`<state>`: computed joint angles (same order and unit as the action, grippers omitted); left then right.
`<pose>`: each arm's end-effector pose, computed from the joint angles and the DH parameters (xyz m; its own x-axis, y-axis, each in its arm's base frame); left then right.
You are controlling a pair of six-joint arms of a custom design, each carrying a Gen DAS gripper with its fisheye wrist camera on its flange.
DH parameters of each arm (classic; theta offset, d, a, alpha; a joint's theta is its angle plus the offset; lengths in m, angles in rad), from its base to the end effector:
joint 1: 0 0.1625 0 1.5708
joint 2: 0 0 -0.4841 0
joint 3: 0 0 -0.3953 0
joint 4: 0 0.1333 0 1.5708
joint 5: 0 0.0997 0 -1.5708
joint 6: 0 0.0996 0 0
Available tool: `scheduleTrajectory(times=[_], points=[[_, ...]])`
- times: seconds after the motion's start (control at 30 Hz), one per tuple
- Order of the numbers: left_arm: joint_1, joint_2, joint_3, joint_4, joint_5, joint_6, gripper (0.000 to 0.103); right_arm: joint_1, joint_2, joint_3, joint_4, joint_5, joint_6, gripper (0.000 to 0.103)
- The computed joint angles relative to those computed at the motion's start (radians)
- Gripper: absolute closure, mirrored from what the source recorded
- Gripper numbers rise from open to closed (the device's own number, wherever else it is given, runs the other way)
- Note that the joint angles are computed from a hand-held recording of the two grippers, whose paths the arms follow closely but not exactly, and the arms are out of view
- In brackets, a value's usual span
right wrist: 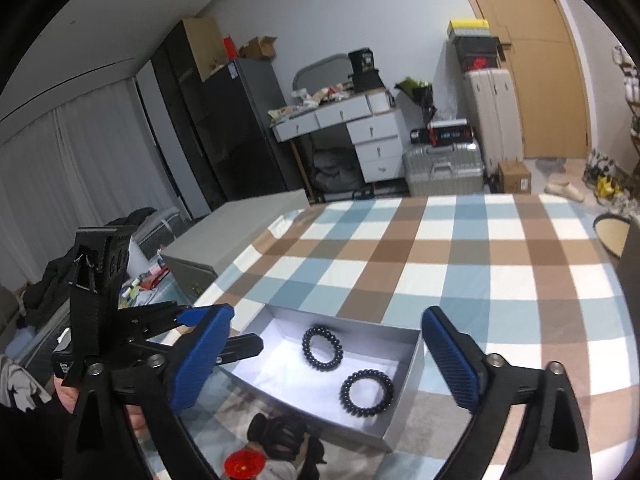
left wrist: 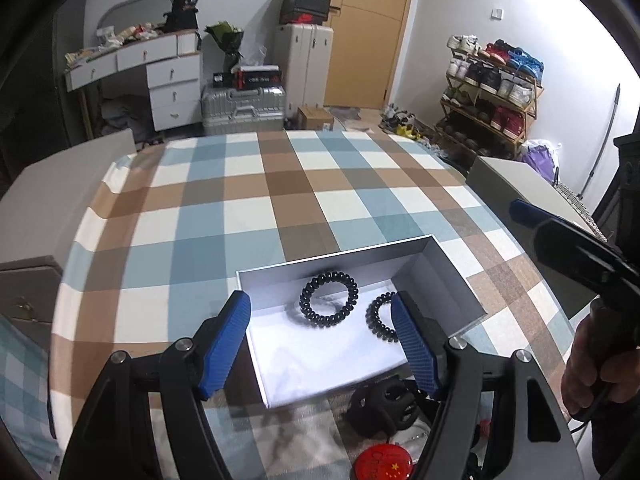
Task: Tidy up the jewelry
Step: 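Open the right gripper to drop the bracelet into the grey box, then move the right gripper to the red-and-clear hair clip and grasp it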
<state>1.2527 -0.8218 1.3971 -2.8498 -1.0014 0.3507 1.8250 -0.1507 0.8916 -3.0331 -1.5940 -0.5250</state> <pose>-0.0700 -0.8104 0.3025 -0.7718 0.1850 -0.6083 0.5363 0.7035 -0.4664 0.3559 -0.8487 -0.0406 -0.7460 -0.5690 0.3461 -0.6503 0.5103 -0.5628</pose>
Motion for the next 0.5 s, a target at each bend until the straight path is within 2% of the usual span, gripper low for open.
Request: scheduleTrajectory(times=[0.1, 0.17, 0.4, 0.5], points=[[-0.013, -0.012, 0.043, -0.086, 0.025, 0.031, 0.033, 0.004, -0.023, 0.058, -0.067, 0.003, -0.009, 0.0], [-0.02, -0.022, 0.077, -0.151, 0.03, 0.041, 0.022, 0.005, -0.036, 0.093, -0.101, 0.004, -0.015, 0.0], [-0.041, -0.038, 0.156, -0.313, 0.049, 0.08, 0.02, 0.011, -0.076, 0.213, -0.216, -0.004, -0.068, 0.0], [-0.045, -0.042, 0.188, -0.384, 0.056, 0.085, 0.017, 0.01, -0.093, 0.272, -0.28, 0.001, -0.082, 0.0]])
